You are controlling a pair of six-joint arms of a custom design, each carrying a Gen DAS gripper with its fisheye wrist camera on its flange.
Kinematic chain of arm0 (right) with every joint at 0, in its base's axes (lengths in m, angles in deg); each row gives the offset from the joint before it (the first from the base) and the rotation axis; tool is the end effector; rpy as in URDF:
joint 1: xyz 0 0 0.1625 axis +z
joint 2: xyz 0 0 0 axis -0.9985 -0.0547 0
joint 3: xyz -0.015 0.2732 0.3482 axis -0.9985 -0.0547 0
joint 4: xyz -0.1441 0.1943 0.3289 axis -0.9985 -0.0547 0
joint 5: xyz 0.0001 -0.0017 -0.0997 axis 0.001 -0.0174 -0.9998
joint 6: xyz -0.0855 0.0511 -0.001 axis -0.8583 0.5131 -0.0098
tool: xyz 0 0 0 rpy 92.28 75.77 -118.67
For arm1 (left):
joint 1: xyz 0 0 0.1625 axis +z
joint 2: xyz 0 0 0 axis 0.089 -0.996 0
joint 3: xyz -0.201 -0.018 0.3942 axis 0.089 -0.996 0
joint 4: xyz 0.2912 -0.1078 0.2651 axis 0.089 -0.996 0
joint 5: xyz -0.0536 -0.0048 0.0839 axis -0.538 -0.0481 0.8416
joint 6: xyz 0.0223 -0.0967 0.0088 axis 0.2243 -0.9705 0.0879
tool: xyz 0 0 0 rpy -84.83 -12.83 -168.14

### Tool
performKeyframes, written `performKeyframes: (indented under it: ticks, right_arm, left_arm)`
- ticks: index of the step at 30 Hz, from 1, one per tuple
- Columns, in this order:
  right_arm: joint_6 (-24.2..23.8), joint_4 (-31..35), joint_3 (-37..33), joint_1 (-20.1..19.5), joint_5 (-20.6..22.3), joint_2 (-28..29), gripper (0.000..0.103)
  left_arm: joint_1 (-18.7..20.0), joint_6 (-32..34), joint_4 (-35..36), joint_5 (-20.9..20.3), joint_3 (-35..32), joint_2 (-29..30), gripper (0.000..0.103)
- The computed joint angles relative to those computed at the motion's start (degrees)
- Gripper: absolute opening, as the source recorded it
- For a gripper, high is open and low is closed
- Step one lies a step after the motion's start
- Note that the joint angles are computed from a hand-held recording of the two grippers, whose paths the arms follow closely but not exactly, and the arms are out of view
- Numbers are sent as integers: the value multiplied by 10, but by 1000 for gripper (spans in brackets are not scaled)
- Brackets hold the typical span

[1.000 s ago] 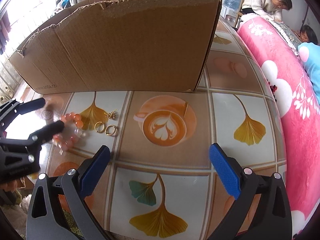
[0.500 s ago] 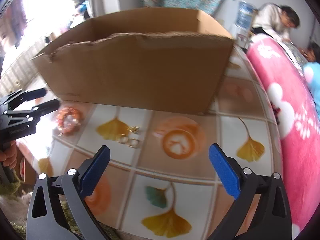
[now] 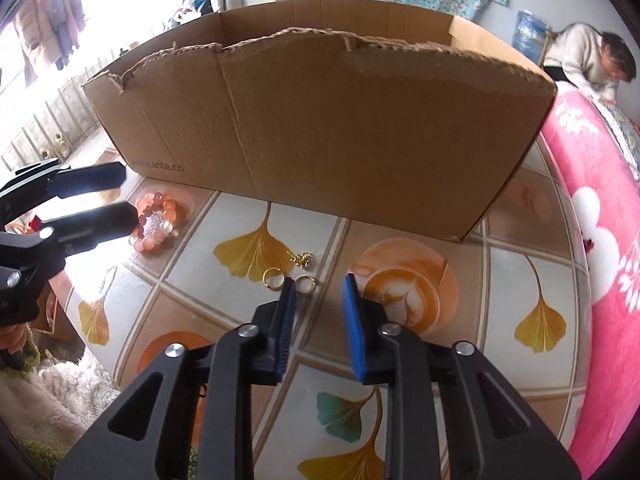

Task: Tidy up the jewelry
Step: 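Lower the open left tool onto the small gold ring beside the box, then close the left tool on the small gold ring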

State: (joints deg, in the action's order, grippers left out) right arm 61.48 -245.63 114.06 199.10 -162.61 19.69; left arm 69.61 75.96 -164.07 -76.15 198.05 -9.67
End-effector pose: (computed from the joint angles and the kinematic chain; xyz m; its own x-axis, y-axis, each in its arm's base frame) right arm 0.2906 -0.5228 -0.0123 -0.6874 -0.3125 0.6557 -0.5521 0.8114 -0.1921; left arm 0.0334 -0.5327 0.2594 -0.6977 0.4437 -0.5625 0.6720 0.6775 -0.2991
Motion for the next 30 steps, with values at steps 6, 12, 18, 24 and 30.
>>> performKeyframes:
  ticks: [6,12,18,24,30]
  right_arm:
    - [-23,-8,-7,11,2,17,19]
    - [-16,-9,-7,15,9,23,11]
    - [19,-11,11,10,9,8,11]
    - [41,-14,21,1,14,-4,11]
    - [45,-22,18,4,12,3,11]
  left_arm:
    - [-5,8,21,-14,4,1,36]
    - [-6,20,34,-25,-2,14,33]
    - [-6,38,55,-34,-13,34,33]
    - [-12,55,60,-33,-24,63,33]
    - [-13,64,58,-37,-34,78,33]
